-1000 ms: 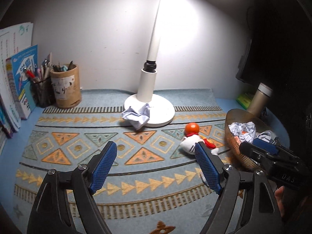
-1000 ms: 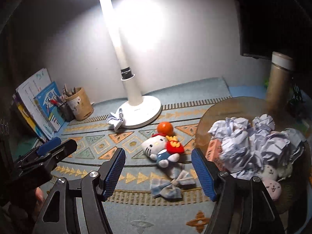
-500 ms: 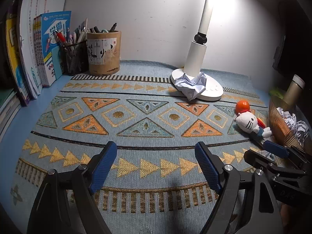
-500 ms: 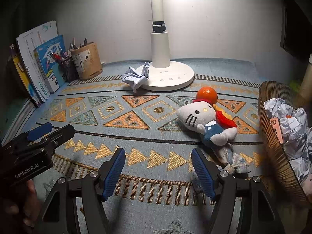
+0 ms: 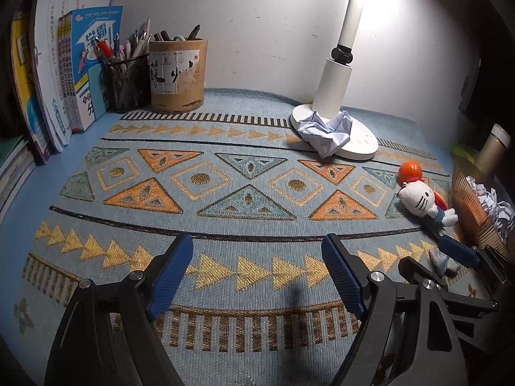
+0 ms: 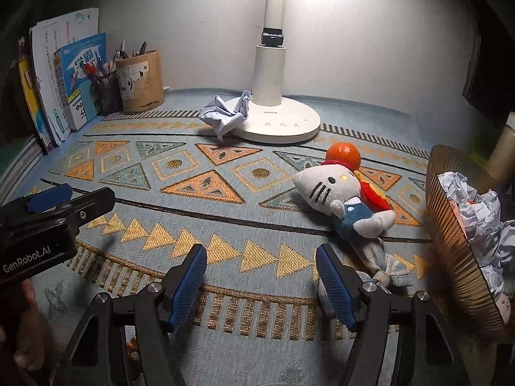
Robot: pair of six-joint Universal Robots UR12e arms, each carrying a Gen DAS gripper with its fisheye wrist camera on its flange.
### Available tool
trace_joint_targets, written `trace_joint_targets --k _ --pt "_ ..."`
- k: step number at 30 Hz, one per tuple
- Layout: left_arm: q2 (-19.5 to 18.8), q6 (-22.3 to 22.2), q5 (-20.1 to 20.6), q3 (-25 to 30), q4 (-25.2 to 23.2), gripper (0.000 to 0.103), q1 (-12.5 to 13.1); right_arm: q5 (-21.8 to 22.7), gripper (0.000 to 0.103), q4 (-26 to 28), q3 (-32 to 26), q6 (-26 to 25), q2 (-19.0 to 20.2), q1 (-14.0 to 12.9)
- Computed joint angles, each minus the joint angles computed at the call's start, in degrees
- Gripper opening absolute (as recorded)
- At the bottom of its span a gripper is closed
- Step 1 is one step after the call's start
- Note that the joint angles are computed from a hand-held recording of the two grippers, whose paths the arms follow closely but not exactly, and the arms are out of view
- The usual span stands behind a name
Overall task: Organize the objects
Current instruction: 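Grasp the paper ball on the lamp base with the left tool while the right tool grasps an orange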
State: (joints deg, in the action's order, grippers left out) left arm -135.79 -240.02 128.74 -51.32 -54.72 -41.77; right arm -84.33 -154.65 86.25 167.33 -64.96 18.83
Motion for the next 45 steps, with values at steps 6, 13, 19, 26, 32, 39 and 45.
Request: trace_joint_targets --k 6,13,19,26,32,39,45 --pt "-0.1 0.1 0.0 0.3 -0.4 0.081 0.0 -0.2 0.069 -0.1 0.1 0.1 0.0 0.0" --pt "0.3 2.5 -4.8 0.3 0.8 0.081 0.7 7.8 0.069 4.9 -1.7 4.6 -0.8 -2.8" --pt "-3.5 14.8 -4.7 10.4 -0.7 0.081 1.9 7.8 0.069 12.9 -11.1 9.6 1.7 -4.7" --pt "-11.0 18.6 -12.1 23.2 -6.0 0.083 5.4 11.3 0.069 33.7 -27.1 8.9 10.1 -6.0" --pt "-15.1 19.5 -14.8 29.7 -8.8 0.083 6.7 6.0 0.065 40.3 -34.3 6.7 14.6 -4.5" --pt "-17.4 18.8 -15.7 33.0 -9.4 0.082 7.4 -3.6 0.058 38.5 -35.4 4.8 15.9 -2.6" --pt "-17.7 19.5 -15.7 33.1 -8.9 0.081 7.3 -6.6 0.057 38.9 -36.2 2.2 16.0 -1.4"
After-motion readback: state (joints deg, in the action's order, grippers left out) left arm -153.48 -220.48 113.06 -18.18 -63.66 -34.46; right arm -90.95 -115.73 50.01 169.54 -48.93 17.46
